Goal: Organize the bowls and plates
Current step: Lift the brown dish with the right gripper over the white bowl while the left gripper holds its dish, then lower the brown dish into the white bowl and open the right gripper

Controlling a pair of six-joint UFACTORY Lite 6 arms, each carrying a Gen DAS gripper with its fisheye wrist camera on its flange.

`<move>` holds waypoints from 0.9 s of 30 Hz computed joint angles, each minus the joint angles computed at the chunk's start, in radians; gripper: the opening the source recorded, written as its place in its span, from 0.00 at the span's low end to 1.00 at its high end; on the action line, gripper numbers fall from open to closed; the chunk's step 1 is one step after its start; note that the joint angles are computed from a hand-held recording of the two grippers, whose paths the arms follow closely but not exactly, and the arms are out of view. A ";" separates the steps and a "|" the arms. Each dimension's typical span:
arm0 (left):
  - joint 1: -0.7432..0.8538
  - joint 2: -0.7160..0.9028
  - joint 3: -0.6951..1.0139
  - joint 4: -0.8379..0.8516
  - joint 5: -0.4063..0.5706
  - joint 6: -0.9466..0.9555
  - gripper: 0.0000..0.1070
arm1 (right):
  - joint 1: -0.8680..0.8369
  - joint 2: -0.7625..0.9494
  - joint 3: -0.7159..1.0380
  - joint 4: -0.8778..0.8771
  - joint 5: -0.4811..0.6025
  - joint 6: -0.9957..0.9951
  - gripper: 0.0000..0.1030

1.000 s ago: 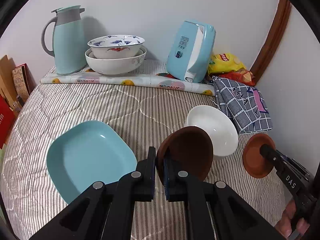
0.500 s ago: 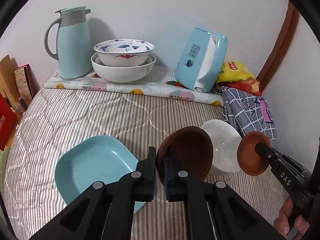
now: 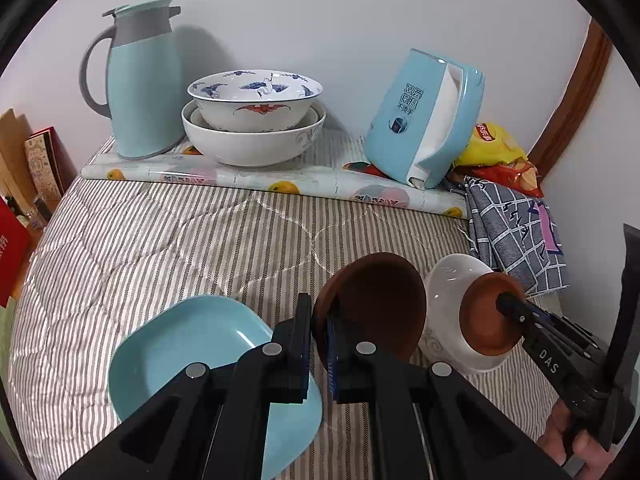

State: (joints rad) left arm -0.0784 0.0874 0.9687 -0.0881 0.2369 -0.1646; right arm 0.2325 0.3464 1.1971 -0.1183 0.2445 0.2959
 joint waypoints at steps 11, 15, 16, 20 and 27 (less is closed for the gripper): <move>0.010 0.090 0.058 -0.094 -0.003 0.098 0.07 | 0.009 0.113 0.078 0.005 0.019 -0.010 0.08; 0.010 0.108 0.071 -0.090 0.000 0.096 0.07 | 0.011 0.141 0.099 0.021 0.027 -0.027 0.08; 0.009 0.111 0.072 -0.090 0.000 0.096 0.07 | 0.012 0.146 0.101 0.022 0.027 -0.028 0.08; 0.008 0.126 0.083 -0.096 0.000 0.102 0.07 | 0.011 0.165 0.112 0.021 0.030 -0.032 0.08; 0.006 0.154 0.100 -0.098 -0.002 0.107 0.07 | 0.017 0.205 0.154 -0.063 0.042 0.034 0.08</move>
State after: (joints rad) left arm -0.0724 0.2419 1.0691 -0.1863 0.2346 -0.0572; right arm 0.2500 0.5514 1.3509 -0.1812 0.2862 0.3303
